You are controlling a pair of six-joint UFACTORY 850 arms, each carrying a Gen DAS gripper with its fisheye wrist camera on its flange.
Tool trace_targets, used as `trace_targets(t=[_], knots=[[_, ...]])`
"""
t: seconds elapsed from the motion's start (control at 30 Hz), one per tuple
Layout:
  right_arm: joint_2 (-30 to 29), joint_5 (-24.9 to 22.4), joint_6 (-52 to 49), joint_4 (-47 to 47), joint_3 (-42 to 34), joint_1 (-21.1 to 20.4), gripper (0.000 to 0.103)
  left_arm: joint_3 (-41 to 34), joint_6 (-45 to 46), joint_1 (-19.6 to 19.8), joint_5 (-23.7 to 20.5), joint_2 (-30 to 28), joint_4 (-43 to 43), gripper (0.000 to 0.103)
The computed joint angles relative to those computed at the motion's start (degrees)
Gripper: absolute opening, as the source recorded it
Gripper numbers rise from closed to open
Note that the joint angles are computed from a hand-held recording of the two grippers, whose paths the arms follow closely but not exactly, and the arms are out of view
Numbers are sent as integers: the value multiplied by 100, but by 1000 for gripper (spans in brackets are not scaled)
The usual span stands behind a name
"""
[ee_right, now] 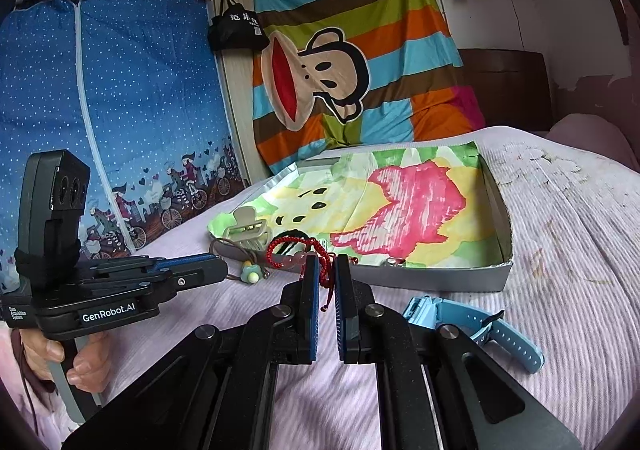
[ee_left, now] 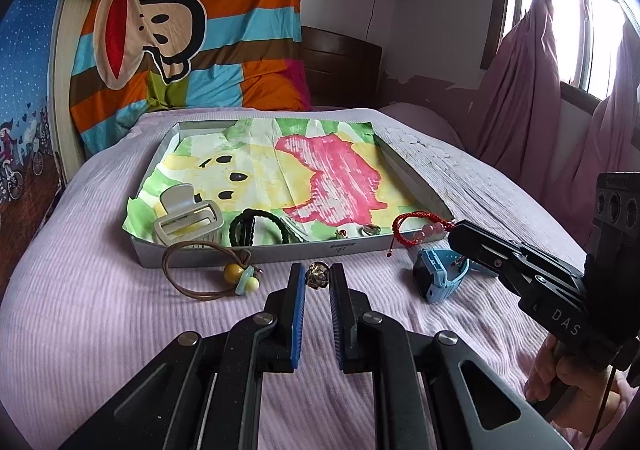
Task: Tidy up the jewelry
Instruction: 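Carry the gold charm and red bracelet into the tray and open both tools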
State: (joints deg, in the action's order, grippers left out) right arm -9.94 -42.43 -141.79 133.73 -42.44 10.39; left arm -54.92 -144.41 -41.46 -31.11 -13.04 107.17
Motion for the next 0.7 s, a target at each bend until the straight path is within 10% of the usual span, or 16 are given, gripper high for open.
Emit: trace_targets(t=[0.37,0.7], knots=[[-321,-16,66,349,-526,-24,7,-473,49,311,110,-318,164,12],[-970,1220,219,643,-1397,322,7,-1320,1105,704,679,-918,-1152,12]])
